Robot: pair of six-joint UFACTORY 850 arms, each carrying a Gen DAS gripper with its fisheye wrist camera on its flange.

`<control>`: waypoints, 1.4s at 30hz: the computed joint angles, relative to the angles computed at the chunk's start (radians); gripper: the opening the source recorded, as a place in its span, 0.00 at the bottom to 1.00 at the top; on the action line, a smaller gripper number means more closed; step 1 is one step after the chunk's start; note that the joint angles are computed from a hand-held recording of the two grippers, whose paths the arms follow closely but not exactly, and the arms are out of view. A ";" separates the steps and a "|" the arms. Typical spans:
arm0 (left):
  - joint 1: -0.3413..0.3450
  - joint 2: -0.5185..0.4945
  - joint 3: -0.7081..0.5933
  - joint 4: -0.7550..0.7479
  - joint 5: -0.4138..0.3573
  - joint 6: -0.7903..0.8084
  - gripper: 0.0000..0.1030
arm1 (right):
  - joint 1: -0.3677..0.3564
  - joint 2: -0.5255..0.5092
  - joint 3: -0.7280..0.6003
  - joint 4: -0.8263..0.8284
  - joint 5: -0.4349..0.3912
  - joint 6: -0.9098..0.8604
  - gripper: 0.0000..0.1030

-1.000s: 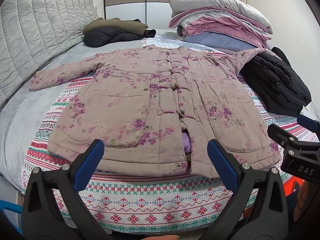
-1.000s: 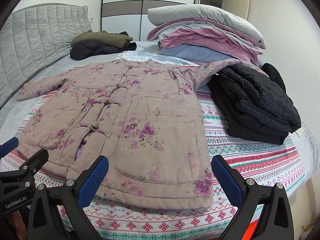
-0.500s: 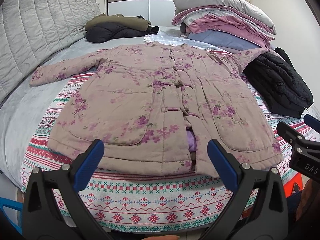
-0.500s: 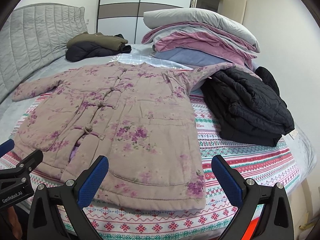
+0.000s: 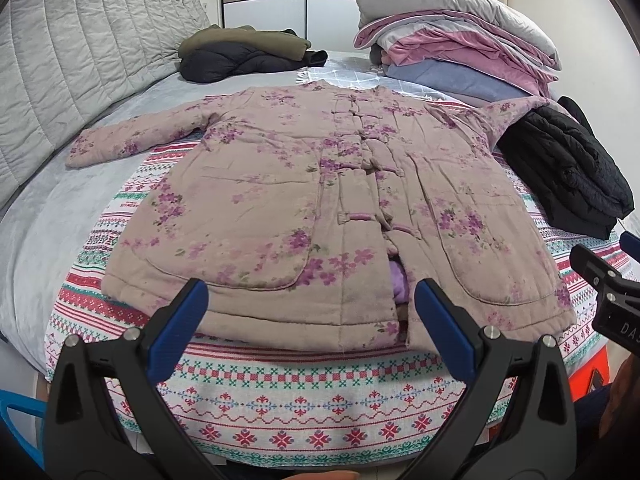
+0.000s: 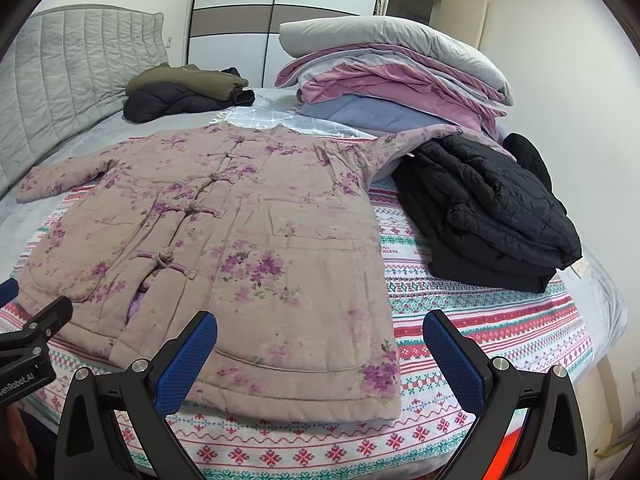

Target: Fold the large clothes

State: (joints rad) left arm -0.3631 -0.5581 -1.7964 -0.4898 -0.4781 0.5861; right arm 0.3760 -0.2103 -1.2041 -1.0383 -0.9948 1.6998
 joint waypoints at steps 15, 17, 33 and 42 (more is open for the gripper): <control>0.052 -0.036 -0.058 0.111 -0.018 -0.173 0.99 | 0.009 -0.021 -0.021 0.011 -0.041 -0.024 1.00; 0.057 -0.040 -0.065 0.112 -0.031 -0.178 0.99 | 0.010 -0.023 -0.022 0.011 -0.047 -0.026 1.00; 0.161 -0.242 -0.370 0.093 -0.282 -0.304 0.99 | -0.074 -0.017 0.010 0.217 0.157 -0.182 1.00; 0.219 -0.374 -0.539 0.052 -0.446 -0.449 0.95 | -0.305 0.196 0.321 0.516 0.617 -0.081 1.00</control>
State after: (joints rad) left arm -0.1445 -0.9324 -2.3350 -0.4376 -0.9243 0.1370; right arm 0.0711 -0.0147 -0.8833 -0.5221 -0.3776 1.6183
